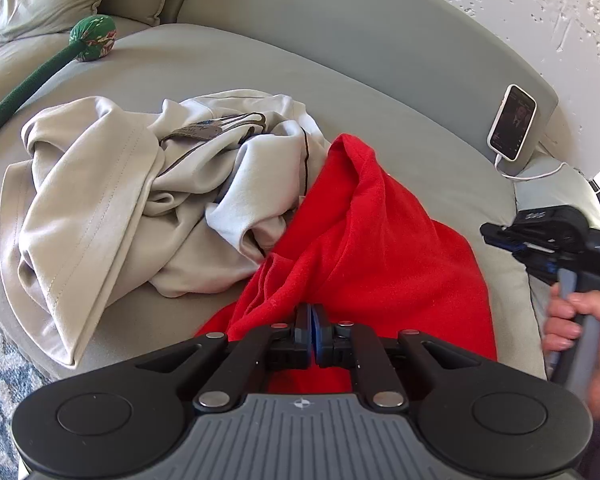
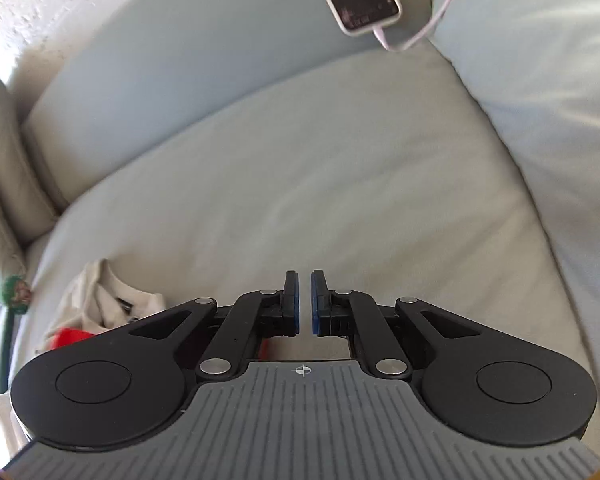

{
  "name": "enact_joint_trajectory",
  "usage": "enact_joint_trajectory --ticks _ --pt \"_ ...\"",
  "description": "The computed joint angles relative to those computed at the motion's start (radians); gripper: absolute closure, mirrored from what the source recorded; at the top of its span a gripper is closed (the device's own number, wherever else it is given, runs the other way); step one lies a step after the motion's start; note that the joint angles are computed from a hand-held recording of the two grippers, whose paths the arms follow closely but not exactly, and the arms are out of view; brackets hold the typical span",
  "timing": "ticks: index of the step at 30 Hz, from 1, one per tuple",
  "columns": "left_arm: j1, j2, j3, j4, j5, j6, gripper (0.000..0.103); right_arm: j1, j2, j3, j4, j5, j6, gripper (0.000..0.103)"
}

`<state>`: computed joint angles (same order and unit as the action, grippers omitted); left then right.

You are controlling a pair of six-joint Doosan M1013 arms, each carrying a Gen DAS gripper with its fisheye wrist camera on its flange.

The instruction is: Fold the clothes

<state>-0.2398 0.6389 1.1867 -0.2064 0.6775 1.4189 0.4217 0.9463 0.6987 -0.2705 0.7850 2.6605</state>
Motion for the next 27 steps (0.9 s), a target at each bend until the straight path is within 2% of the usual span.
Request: enact_joint_trajectory --ticks 1,4,7,10,11,12,14,15,17,18,20,22,25,27 --pt "-0.002 -0.001 0.001 0.007 -0.003 0.004 0.092 0.001 -0.026 0.042 0.024 -0.051 -0.004 0.095" --pt "-0.007 -0.003 0.004 0.029 -0.008 0.001 0.092 0.008 -0.091 0.137 0.176 -0.155 -0.171 0.095" --pt "-0.008 -0.003 0.003 0.038 -0.009 0.008 0.092 0.025 -0.111 0.158 0.384 -0.174 -0.420 0.095" --pt "-0.009 -0.003 0.004 0.044 -0.009 0.016 0.092 0.039 -0.097 0.137 0.462 -0.119 -0.533 0.095" --pt "-0.009 -0.002 0.003 0.042 -0.007 0.018 0.092 0.043 -0.086 0.124 0.443 -0.089 -0.525 0.095" --pt "-0.008 -0.002 0.002 0.040 -0.005 0.019 0.092 0.046 -0.077 0.115 0.386 -0.059 -0.473 0.103" --pt "-0.008 0.000 0.000 0.035 -0.002 0.022 0.092 0.038 -0.089 0.166 0.302 -0.092 -0.335 0.103" --pt "-0.010 -0.002 0.002 0.044 -0.004 0.019 0.092 0.030 -0.106 0.208 0.300 -0.143 -0.256 0.103" --pt "-0.014 -0.004 0.005 0.063 -0.009 0.014 0.092 0.038 -0.120 0.219 0.164 -0.136 -0.071 0.103" --pt "-0.016 -0.005 0.007 0.073 -0.012 0.011 0.092 0.053 -0.119 0.201 0.058 -0.092 -0.024 0.096" --pt "-0.015 -0.006 0.009 0.068 -0.012 0.012 0.092 0.074 -0.112 0.163 -0.017 -0.030 -0.056 0.096" --pt "-0.013 -0.006 0.009 0.058 -0.010 0.014 0.092 0.078 -0.132 0.187 0.075 -0.075 -0.170 0.096" --pt "-0.014 -0.010 0.017 0.058 -0.016 0.018 0.092 0.074 -0.157 0.235 0.328 -0.126 -0.428 0.096" --pt "-0.014 -0.013 0.026 0.056 -0.027 0.025 0.092 0.070 -0.168 0.268 0.479 -0.134 -0.561 0.096"
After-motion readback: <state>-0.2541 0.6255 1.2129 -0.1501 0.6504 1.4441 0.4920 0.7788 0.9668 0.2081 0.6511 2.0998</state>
